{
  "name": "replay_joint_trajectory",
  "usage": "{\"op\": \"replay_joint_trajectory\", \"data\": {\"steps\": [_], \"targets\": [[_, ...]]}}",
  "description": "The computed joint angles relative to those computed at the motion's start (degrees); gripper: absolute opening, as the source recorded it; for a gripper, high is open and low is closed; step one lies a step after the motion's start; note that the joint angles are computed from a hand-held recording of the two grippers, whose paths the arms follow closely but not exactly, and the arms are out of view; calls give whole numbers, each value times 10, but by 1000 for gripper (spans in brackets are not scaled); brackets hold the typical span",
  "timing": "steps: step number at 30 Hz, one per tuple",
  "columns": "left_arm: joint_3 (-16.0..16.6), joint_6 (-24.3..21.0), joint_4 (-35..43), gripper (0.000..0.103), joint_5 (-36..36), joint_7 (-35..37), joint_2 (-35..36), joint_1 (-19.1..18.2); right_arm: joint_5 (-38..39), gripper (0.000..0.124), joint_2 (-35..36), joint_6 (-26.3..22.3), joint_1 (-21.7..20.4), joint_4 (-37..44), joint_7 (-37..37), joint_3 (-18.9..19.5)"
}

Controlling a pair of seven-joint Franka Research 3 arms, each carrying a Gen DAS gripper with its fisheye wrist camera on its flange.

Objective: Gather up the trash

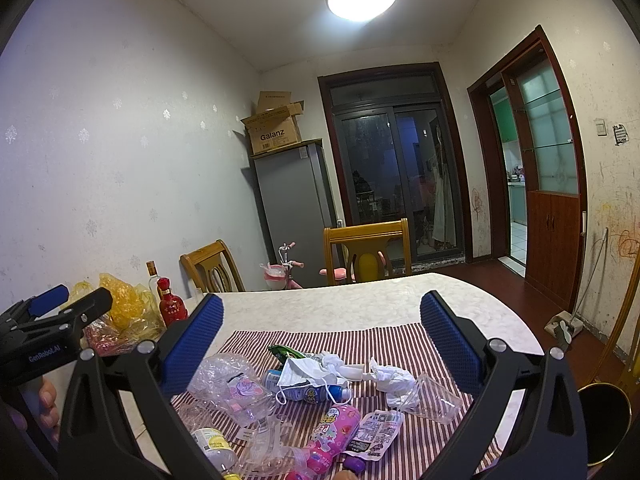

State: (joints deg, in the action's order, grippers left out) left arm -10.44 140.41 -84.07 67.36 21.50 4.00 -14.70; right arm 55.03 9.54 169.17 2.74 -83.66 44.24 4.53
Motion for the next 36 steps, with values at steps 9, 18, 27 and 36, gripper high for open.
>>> {"op": "replay_joint_trajectory", "data": {"steps": [9, 18, 27, 36], "targets": [[2, 5, 0, 97, -9, 8, 1, 2, -8, 99, -1, -4, 0, 0, 8, -2], [8, 13, 9, 97, -29, 23, 14, 6, -45, 99, 9, -12, 4, 7, 41, -8], [21, 22, 27, 97, -56, 46, 39, 7, -107, 99, 35, -25, 3, 29, 96, -9], [37, 22, 64, 97, -107, 91, 81, 5, -180, 99, 75, -48, 2, 70, 161, -11]]}}
